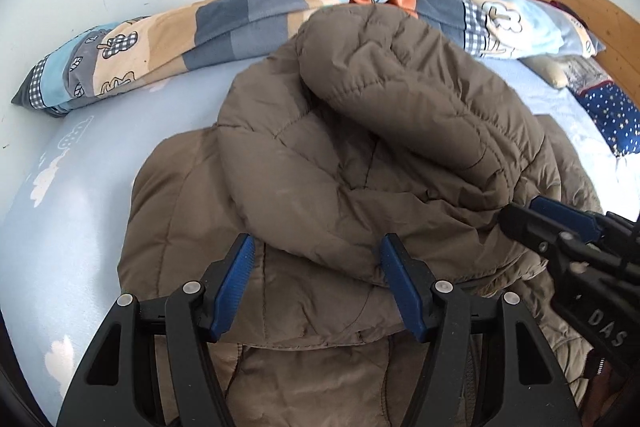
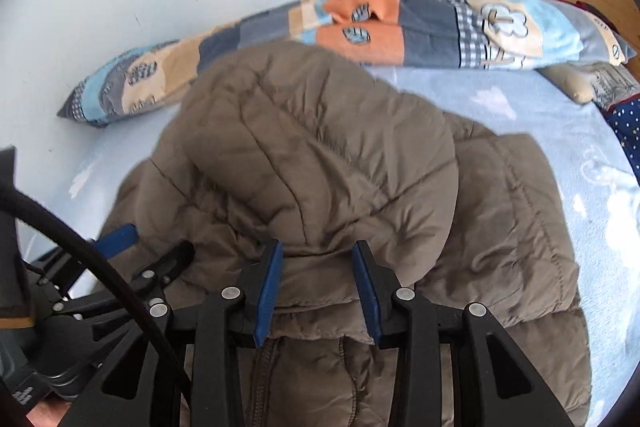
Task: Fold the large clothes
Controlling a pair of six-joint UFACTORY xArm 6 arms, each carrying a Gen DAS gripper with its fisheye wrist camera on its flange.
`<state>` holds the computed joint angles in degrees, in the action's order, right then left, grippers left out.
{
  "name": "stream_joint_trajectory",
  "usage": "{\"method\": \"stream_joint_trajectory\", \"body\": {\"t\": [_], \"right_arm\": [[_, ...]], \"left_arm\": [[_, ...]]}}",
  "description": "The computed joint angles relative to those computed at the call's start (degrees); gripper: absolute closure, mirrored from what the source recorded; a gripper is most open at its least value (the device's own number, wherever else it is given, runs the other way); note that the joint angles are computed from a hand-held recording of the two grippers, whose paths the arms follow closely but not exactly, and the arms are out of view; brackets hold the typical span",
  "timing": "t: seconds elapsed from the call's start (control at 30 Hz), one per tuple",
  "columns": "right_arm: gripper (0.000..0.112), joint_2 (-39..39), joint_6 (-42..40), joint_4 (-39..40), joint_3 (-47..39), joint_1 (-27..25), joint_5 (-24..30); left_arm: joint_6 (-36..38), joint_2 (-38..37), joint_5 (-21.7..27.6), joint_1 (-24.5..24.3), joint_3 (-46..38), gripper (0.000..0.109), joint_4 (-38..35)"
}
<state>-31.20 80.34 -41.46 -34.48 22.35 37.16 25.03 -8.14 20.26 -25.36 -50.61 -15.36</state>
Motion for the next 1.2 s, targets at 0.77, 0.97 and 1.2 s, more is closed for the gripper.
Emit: {"method": "stream_joint_trajectory", "body": {"t": [0.77,0.97,1.2], "right_arm": [[0.067,3.3,-3.9,3.8,1.5,-2.0,-3.7],[0.067,3.9,-3.7,3.0,1.2,-1.8,-3.5],[0.065,4.3,-3.5,2.3,1.0,-1.7,-3.3]], "left_arm": [[-8.5,0.6,-5.4,-0.1,3.4,0.03,10.9],[-9.0,0.9,-6.8,-0.1,3.9,0.028,11.9],[-9.6,1.1,-7.9,0.0,4.3,0.025,12.7]]}}
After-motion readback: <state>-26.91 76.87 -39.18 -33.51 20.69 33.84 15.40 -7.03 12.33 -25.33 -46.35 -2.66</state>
